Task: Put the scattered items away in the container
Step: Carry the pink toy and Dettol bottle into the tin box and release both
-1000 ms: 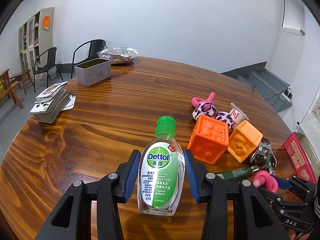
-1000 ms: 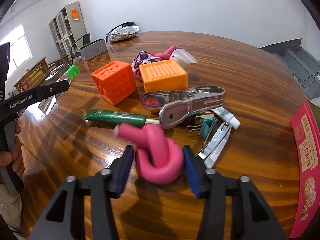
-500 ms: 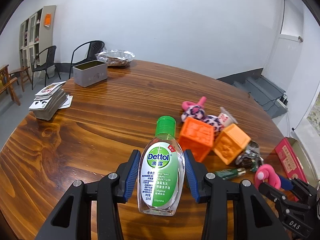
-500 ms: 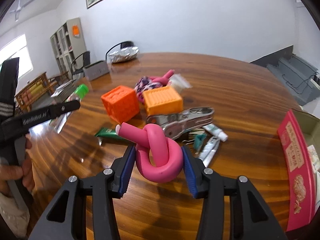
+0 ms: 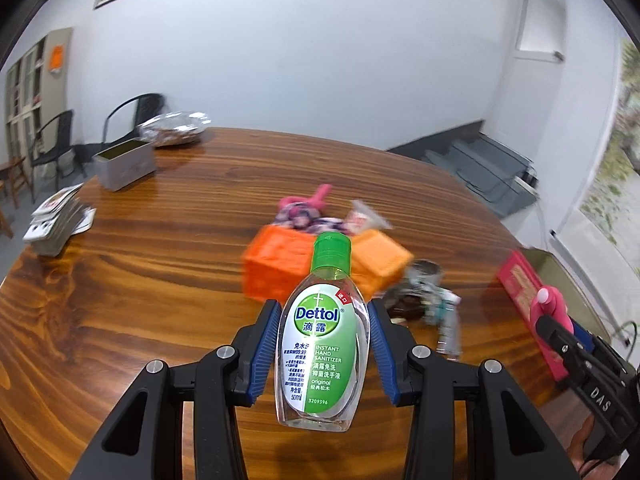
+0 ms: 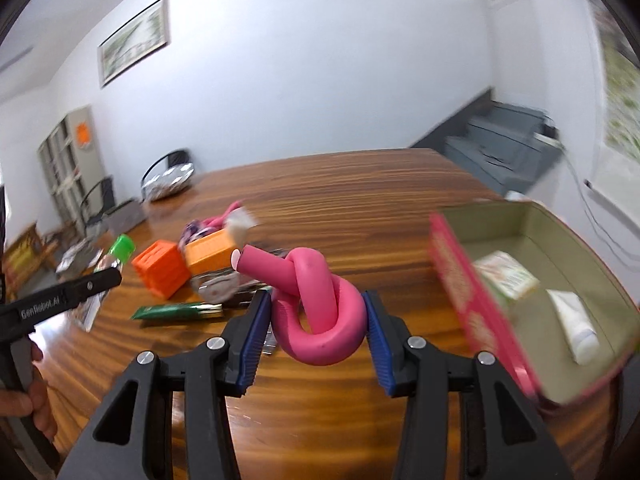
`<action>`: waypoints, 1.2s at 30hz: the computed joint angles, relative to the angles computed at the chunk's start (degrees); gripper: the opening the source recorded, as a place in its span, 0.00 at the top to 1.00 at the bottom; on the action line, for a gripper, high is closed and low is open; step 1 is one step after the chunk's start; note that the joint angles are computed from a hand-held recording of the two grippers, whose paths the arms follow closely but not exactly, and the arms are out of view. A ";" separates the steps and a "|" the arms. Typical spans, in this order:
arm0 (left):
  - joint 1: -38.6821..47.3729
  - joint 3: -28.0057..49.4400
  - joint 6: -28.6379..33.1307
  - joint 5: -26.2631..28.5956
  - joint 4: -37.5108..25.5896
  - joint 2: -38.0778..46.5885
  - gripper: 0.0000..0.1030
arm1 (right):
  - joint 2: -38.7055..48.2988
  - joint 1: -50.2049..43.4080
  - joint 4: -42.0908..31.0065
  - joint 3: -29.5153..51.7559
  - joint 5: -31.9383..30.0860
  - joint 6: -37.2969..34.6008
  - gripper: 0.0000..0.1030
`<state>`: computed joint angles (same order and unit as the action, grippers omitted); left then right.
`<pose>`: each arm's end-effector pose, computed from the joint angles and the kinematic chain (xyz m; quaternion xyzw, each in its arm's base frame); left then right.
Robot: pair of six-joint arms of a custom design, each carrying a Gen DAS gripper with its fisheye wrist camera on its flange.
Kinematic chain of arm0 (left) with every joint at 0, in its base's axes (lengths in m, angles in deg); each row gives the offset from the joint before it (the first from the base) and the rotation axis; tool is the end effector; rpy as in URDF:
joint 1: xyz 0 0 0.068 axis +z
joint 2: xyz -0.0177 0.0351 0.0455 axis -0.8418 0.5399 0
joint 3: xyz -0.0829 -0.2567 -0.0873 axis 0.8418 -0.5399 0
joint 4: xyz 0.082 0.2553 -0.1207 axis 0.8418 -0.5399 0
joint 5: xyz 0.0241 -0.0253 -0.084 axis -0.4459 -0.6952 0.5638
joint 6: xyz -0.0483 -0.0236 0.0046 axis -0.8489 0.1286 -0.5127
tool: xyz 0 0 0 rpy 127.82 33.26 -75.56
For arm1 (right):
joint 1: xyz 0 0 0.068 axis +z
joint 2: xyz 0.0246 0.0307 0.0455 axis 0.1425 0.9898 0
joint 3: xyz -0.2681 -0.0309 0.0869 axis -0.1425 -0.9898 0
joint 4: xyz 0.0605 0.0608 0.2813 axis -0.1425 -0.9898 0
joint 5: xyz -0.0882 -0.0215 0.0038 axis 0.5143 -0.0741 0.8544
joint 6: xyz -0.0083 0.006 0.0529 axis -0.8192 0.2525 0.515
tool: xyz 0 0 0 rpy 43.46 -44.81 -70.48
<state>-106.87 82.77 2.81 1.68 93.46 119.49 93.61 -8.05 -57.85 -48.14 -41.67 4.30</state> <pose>0.1796 -0.1688 0.0422 -0.2976 0.8419 0.0252 0.4494 0.3132 -0.0631 0.0405 -0.2774 0.8222 0.2229 0.4442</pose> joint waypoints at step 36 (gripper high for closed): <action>2.62 54.02 46.88 26.04 7.81 31.35 0.19 | 16.17 -17.37 -5.81 30.82 1.00 16.24 0.36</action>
<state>-104.25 136.80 49.69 27.71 101.26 150.85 109.78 -25.42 -63.66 -17.32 -40.68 20.53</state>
